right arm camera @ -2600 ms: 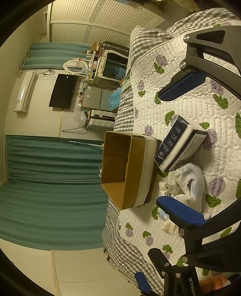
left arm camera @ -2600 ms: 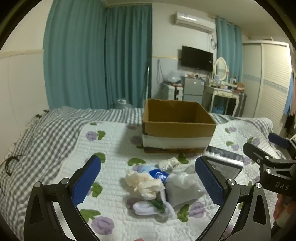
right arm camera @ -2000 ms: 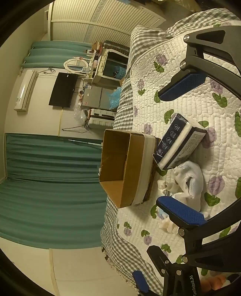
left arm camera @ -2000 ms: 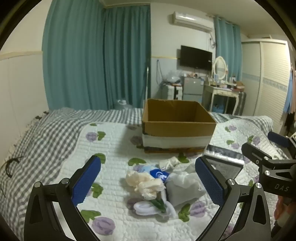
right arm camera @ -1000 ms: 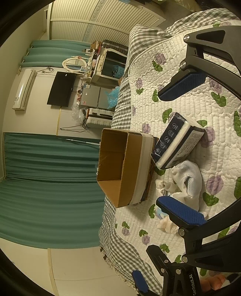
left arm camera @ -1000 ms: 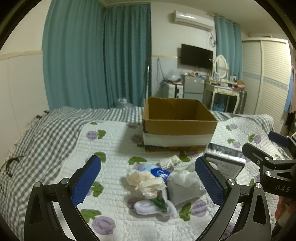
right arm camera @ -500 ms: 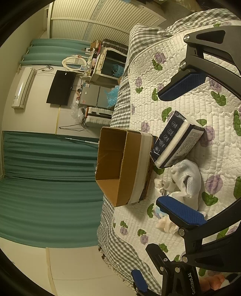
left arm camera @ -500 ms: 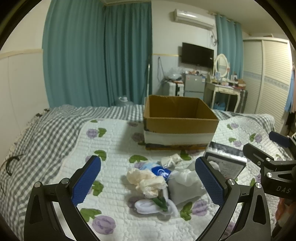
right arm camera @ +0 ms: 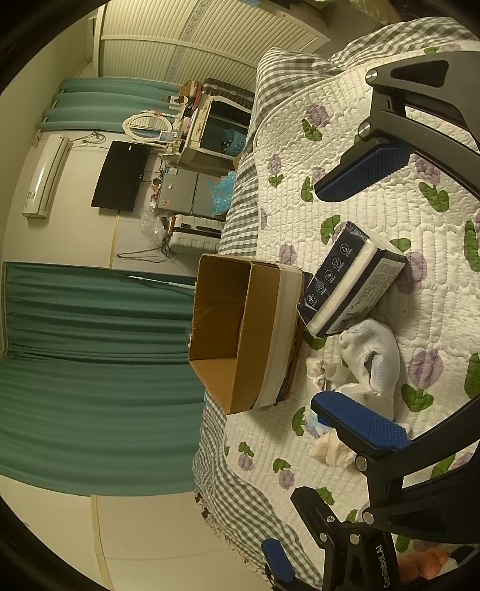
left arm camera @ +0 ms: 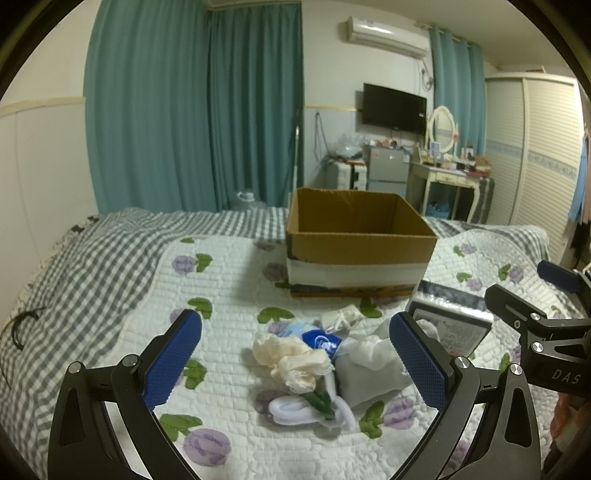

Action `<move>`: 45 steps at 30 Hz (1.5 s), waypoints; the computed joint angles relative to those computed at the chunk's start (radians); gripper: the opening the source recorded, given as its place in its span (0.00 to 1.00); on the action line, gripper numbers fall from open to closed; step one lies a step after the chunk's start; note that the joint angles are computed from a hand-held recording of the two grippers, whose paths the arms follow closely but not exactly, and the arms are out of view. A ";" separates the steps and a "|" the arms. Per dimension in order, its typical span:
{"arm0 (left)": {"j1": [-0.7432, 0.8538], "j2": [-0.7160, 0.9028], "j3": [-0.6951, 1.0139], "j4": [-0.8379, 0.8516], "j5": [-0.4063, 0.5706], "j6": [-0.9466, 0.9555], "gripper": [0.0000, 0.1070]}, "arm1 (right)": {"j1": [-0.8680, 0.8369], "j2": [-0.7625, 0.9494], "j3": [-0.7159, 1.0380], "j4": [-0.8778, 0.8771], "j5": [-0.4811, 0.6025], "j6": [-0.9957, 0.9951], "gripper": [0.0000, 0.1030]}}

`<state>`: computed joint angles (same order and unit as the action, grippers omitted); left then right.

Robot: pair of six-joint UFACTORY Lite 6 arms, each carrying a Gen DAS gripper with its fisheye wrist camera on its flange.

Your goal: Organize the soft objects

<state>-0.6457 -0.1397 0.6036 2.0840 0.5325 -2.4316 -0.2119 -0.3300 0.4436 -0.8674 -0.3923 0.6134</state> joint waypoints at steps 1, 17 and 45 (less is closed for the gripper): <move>0.004 -0.005 -0.009 0.012 -0.001 -0.009 0.96 | -0.002 -0.002 -0.003 -0.002 -0.002 0.001 1.00; -0.104 -0.069 0.033 -0.184 0.023 0.146 0.96 | -0.132 -0.143 0.017 -0.469 -0.048 0.413 1.00; -0.164 0.727 0.636 -0.581 -0.181 0.379 0.90 | -0.169 0.740 0.642 -0.978 -0.099 0.613 0.56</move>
<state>-0.8095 0.5874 1.2401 1.5026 0.3514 -2.0522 -0.3805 0.4099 1.0860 -1.8457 -0.4915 1.2262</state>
